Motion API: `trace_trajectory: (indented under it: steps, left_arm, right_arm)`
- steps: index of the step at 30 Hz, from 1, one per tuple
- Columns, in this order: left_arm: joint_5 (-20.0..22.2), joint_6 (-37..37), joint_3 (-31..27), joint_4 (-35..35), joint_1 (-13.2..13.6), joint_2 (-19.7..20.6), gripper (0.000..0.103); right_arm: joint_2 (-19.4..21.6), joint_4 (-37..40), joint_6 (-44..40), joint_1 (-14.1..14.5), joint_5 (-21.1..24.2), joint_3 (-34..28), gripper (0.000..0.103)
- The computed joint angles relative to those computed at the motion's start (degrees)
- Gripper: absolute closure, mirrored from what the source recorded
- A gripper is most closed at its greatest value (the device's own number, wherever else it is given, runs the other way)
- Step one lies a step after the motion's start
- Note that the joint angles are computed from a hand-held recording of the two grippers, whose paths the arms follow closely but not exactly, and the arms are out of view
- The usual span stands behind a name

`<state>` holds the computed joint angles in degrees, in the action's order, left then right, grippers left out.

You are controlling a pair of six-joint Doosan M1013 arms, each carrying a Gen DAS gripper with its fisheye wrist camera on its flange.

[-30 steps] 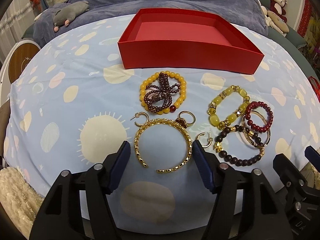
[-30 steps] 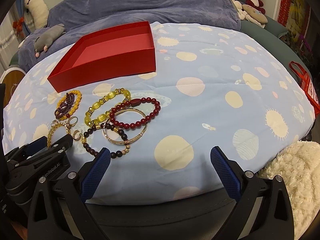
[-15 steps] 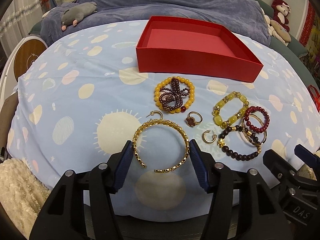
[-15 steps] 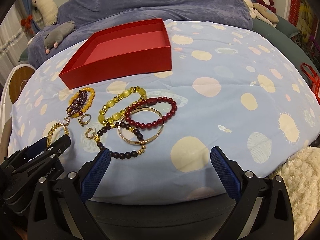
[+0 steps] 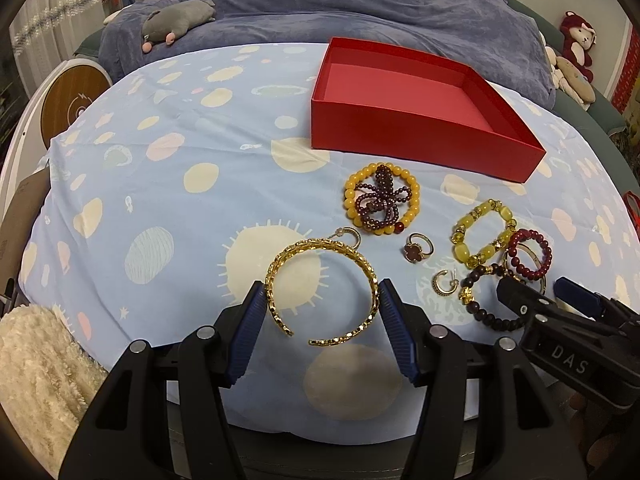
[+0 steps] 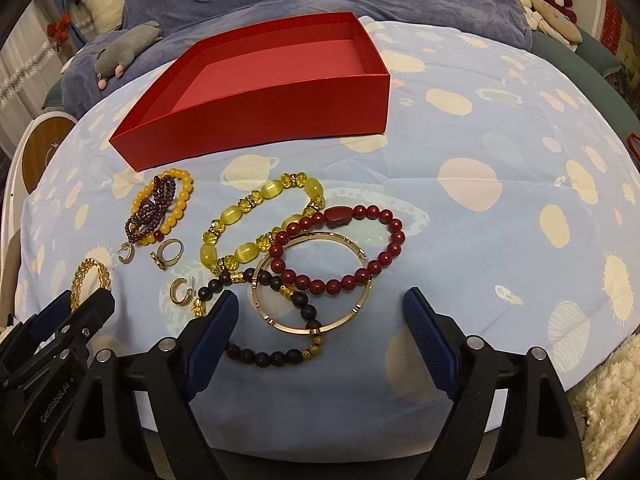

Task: Organize jewelry
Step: 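Close left gripper on twisted gold cuff while right gripper closes on thin gold bangle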

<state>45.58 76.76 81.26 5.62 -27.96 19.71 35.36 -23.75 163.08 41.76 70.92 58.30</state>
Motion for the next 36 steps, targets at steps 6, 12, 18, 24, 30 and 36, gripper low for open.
trace_trajectory:
  steps: [6,12,18,24,30,36]
  left_arm:
    - [0.1,0.5,0.0,-0.3,0.0,0.2,0.048]
    - [0.6,0.4,0.0,0.1,-0.2,0.3,0.048]
    - [0.7,0.4,0.1,0.8,-0.5,0.3,0.048]
    - [0.4,1.3,0.4,0.9,-0.8,0.0,0.048]
    - [0.2,1.6,0.8,1.5,-1.0,-0.4,0.048]
    - [0.1,1.5,1.0,2.1,-1.2,-0.7,0.048]
  right_arm:
    - [0.8,-0.6,-1.5,0.1,0.5,-1.2,0.035]
    - [0.8,-1.3,-2.0,0.5,1.3,-1.3,0.043]
    - [0.1,-1.7,-1.8,1.0,1.0,-0.6,0.044]
    - [-0.5,-2.3,-2.5,1.8,0.4,-0.3,0.044]
    - [-1.0,-2.8,-2.6,2.3,0.2,0.0,0.044]
    - [-1.4,-2.6,-3.0,2.7,-0.1,0.6,0.044]
